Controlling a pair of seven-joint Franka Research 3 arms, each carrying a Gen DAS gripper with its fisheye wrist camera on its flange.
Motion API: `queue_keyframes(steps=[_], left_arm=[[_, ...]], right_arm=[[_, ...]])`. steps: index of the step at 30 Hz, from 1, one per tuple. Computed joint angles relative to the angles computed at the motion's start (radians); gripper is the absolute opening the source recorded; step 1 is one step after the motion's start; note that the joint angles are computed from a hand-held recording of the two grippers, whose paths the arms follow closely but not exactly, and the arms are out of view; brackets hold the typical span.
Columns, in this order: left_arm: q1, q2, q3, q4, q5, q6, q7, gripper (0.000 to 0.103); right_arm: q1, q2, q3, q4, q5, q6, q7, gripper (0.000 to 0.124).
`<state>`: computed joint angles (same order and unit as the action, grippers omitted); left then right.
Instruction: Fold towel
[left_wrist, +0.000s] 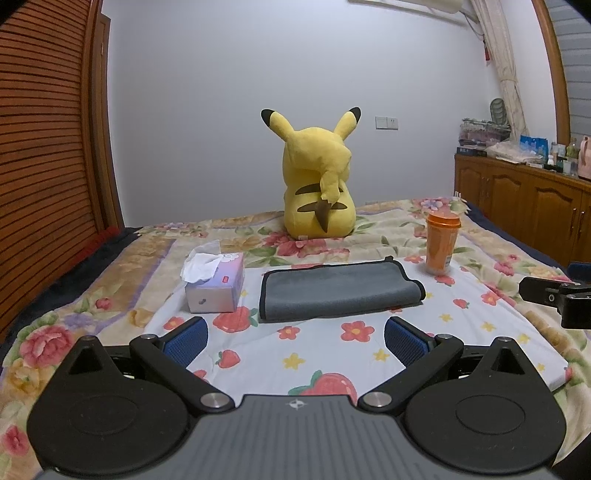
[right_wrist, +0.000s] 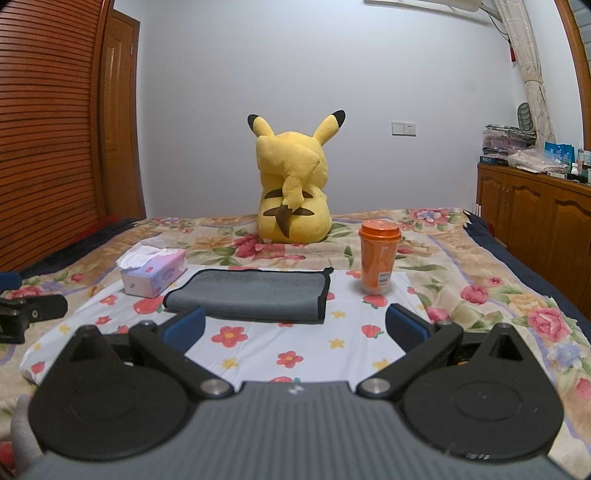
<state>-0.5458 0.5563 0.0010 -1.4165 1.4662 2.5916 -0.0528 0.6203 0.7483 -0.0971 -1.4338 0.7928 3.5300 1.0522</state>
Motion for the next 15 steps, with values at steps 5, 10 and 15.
queue_keyframes(steps=[5,10,15], left_arm=[[0.0,0.001,0.0,0.001,-0.004,0.0,0.004,0.103],[0.0,0.0,0.001,-0.002,-0.002,0.002,0.001,0.103],[0.0,0.002,0.0,0.001,-0.002,-0.001,0.002,0.103]], right_arm=[[0.0,0.0,0.001,0.0,0.001,0.001,-0.001,0.103],[0.0,0.0,0.001,0.001,0.003,0.001,-0.003,0.103],[-0.001,0.0,0.002,0.001,0.002,0.001,-0.004,0.103]])
